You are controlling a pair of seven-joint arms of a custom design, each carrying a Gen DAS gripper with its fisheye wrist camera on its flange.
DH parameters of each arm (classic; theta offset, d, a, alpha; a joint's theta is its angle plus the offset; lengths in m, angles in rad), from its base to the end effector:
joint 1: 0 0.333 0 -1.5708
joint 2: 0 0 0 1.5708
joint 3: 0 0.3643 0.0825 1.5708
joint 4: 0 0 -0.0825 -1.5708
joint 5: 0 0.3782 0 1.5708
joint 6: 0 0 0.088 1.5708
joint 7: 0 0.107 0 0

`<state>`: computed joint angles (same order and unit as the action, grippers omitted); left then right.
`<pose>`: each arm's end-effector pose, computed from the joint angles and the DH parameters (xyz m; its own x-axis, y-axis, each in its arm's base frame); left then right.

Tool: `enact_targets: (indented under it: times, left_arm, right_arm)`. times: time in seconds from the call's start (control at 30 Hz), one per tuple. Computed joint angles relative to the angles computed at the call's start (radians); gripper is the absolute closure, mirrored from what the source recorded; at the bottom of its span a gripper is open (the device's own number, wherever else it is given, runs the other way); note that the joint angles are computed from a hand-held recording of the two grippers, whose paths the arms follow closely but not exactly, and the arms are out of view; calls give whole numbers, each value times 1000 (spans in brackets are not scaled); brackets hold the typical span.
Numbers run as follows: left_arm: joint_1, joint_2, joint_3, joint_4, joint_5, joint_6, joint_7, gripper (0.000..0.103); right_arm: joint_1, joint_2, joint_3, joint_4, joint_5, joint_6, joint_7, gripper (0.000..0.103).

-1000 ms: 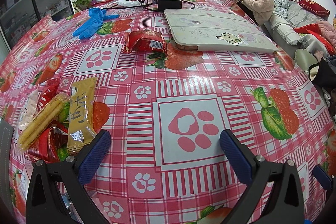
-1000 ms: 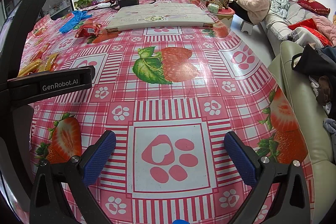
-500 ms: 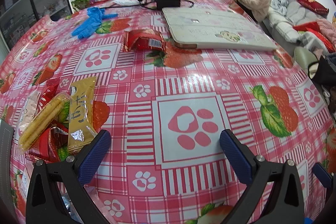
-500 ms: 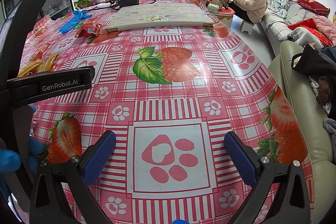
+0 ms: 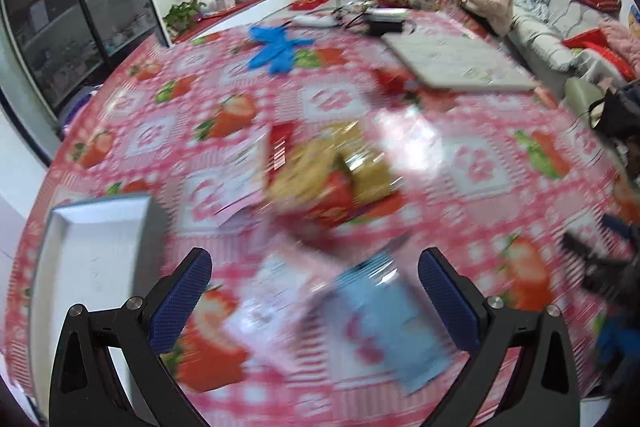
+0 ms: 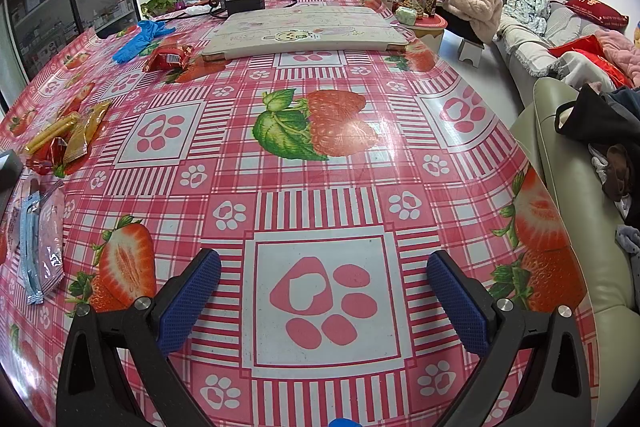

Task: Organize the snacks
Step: 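Grasp the pink wrapper with the right tool while the left grasps the Crispy Cranberry bar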

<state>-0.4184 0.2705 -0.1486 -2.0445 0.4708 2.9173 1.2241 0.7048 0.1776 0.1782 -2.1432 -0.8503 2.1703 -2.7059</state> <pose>0.5280 -0.3612 0.4261 -0.5571 -0.8233 -0.1087 -0.6377 0.5079 -0.5792 0.3790 0.4112 0.3708 -0.5508 -0.8343 0.0251 -0.6779 0.4295 -0.5967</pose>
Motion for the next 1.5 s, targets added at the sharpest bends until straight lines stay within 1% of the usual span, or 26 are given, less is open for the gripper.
enact_targets:
  times: [0.03,0.1,0.17,0.27,0.33,0.4,0.43,0.53,0.67,0.7,0.77,0.87,0.9,0.93,0.97,1.0,1.03,1.1,1.2,1.3,1.33,1.37,1.4,1.43,1.47,1.5]
  left_arm:
    - [7,1,4,-6,-1,-8,6,0]
    - [62,10,-41,-20,-79,-20,83,0]
    - [92,20,-71,-28,-141,-18,148,0]
    - [58,45,-41,-3,-129,-43,165,0]
    - [33,59,-17,11,-102,-46,152,0]
    - [58,68,-43,7,-142,-19,187,0]
    - [78,72,-64,8,-176,-19,213,0]
    - [160,89,-149,20,-327,-36,327,0]
    - [131,77,-116,2,-347,-7,346,0]
    - [119,76,-105,4,-345,-10,340,0]
    - [101,81,-85,21,-344,-28,322,0]
    - [75,89,-55,50,-325,-70,283,1]
    - [72,88,-51,50,-318,-74,274,2]
    - [73,80,-52,38,-314,-65,270,8]
    - [80,72,-58,23,-316,-50,275,16]
    - [84,58,-62,-1,-315,-26,278,23]
    - [85,44,-64,-20,-315,-12,274,40]
    - [84,17,-63,-51,-316,-10,261,57]
    - [99,-37,-70,-131,-336,17,238,57]
    - [125,-94,-93,-216,-368,51,257,57]
    - [124,-110,-90,-241,-367,66,253,52]
    - [116,-119,-79,-253,-350,74,234,35]
    - [108,-118,-67,-257,-329,79,217,23]
    - [96,-114,-52,-254,-299,78,191,15]
    - [70,-107,-20,-246,-243,72,137,14]
    - [70,-98,-19,-235,-232,64,120,14]
  right_arm:
    - [0,0,0,0,0,0,0,0]
    - [0,0,0,0,1,0,-1,0]
    - [-1,0,0,0,3,2,-3,0]
    - [-10,2,3,14,57,9,-40,0]
    - [-26,8,3,32,111,67,-96,0]
    - [-24,9,-6,35,35,209,-77,0]
    - [-22,40,-7,83,22,241,-121,0]
    - [0,117,-15,214,51,211,-281,0]
    - [17,243,-29,391,153,151,-510,0]
    - [20,261,-34,408,177,153,-536,0]
    - [18,276,-51,410,215,207,-550,0]
    - [42,298,-88,441,253,194,-562,1]
    - [51,306,-98,455,263,178,-569,14]
    - [72,315,-108,484,262,124,-589,27]
    - [78,311,-111,485,253,126,-602,57]
    - [75,311,-110,494,263,128,-623,76]
    - [76,311,-109,499,276,119,-637,76]
    - [86,294,-117,470,278,134,-613,76]
    - [100,246,-120,397,272,153,-546,76]
    - [114,177,-101,305,267,129,-466,76]
    - [112,162,-91,283,265,130,-445,76]
    - [113,135,-82,245,265,138,-408,76]
    - [110,116,-73,217,260,147,-380,75]
    - [106,98,-64,188,251,166,-352,75]
    - [103,85,-58,168,238,180,-326,69]
    - [99,83,-51,166,232,175,-316,52]
